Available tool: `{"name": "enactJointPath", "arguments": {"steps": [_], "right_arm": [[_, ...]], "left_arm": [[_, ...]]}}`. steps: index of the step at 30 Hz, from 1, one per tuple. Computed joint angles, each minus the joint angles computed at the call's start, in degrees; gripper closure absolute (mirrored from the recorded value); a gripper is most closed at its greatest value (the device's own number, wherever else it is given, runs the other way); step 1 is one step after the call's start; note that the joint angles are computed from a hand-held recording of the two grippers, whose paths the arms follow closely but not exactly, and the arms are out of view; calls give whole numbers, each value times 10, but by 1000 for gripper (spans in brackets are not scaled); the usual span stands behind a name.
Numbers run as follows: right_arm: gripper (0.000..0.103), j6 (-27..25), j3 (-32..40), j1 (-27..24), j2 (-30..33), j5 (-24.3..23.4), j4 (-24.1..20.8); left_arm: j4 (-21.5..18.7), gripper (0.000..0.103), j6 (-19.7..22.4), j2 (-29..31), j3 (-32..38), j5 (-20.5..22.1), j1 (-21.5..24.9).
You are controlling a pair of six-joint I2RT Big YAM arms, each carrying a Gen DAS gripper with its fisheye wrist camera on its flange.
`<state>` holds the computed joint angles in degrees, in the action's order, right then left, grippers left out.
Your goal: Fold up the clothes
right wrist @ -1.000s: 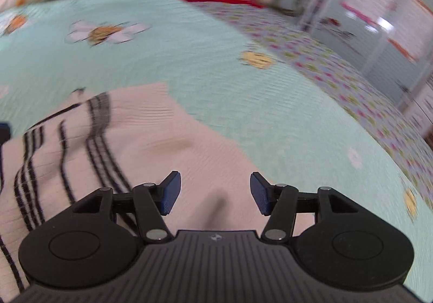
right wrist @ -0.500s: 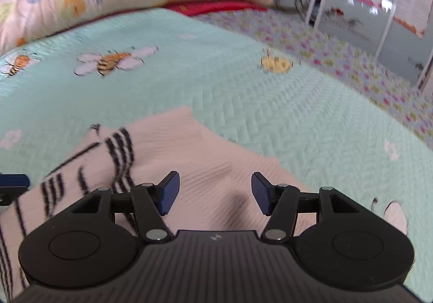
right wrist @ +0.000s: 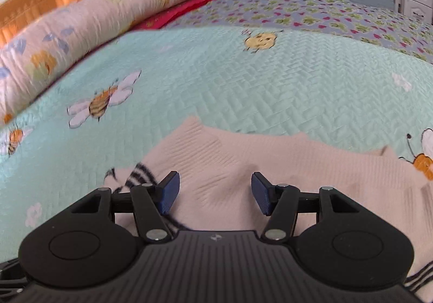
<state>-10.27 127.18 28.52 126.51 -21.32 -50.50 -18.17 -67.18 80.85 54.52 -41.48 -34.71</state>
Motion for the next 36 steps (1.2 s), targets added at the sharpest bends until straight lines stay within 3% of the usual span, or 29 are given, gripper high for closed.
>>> {"name": "enactJointPath", "arguments": {"steps": [4, 10, 13, 15, 18, 23, 25, 29, 31, 34, 36], "right_arm": [[94, 25, 24, 10, 19, 54, -8], [98, 69, 42, 1, 20, 55, 24], [98, 103, 101, -2, 48, 45, 24], [97, 104, 165, 0, 85, 47, -17], [92, 131, 171, -5, 95, 31, -26], [68, 199, -37, -41, -26, -5, 147], [60, 157, -61, -55, -48, 21, 147], [58, 121, -83, -76, -68, 44, 103], [47, 97, -110, -75, -80, 59, 110], [46, 51, -144, -63, -87, 110, 137], [46, 51, -140, -59, -76, 125, 139]], "left_arm": [[-3, 43, 0, 1, 1, 3, 0], [-1, 43, -4, 0, -1, 8, 1], [-2, 42, -2, 1, 0, 7, 1], [-3, 42, -1, 2, 1, 6, 0], [-3, 42, -1, 0, 0, 9, 1], [-2, 41, -1, -1, 0, 15, 3], [-3, 41, -1, 0, 1, 13, 2], [-7, 40, 1, 6, 5, 9, 1], [-8, 39, 3, 8, 7, 6, 0], [-8, 39, 7, 9, 7, 4, 0], [-5, 38, 9, 9, 6, 6, 1]]}}
